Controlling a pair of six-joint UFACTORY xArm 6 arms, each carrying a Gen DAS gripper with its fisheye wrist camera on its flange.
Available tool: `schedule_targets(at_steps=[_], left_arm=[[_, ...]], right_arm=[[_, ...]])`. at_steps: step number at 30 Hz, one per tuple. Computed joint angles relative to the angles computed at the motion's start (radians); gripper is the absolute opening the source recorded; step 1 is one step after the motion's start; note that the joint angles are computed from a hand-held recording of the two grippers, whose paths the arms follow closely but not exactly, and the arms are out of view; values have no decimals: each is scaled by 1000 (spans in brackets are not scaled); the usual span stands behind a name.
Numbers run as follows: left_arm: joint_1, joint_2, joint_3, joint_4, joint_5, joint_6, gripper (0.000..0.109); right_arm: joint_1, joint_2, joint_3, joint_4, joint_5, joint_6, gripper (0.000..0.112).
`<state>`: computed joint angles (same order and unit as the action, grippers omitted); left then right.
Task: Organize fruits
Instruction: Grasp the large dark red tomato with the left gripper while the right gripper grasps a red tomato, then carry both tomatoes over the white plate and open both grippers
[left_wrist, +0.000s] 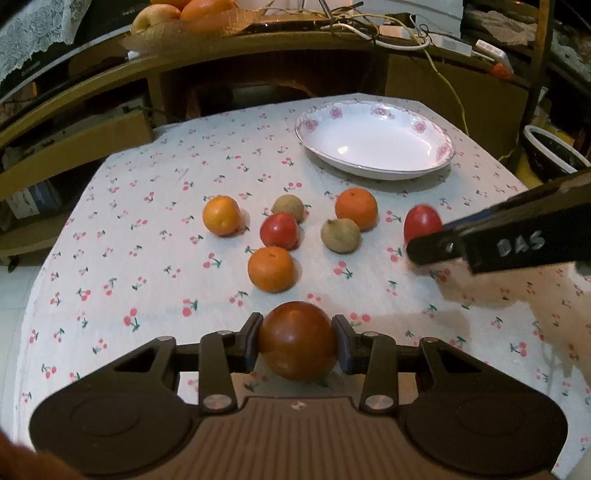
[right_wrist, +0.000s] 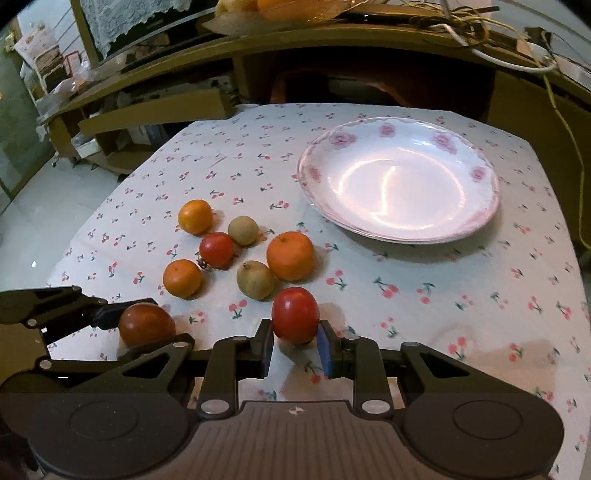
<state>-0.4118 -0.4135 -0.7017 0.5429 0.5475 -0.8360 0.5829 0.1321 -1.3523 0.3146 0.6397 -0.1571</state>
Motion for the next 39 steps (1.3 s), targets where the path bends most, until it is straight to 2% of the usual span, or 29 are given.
schedule_targets(at_steps=[3,9,11,14,22,30,39], left_arm=[[-11,0,-14,-21,28,22,45],[18,57,-84,-89,-59,105,45],[37,98,-125,-136,-93,164,45],[60,183,-213,-139,-117,214,45],[90,379,-403,-209,-144,305,45],[88,458,-479,-187,-143,328,45],[95,501,-516,-182,-160,334,46]], right_arm=[[-7,-34,27,18,-13,-15,26],[-19,-58,40,29,-41,-9,26],[-27,-40,14,28,-38,5,26],[-40,-2,-36,19,-42,30,26],[-78,130,-183,-64,-36,115,26],[-95,204,-272,-116,-14,140,26],[-113,267,-351,-108,37,144,30]])
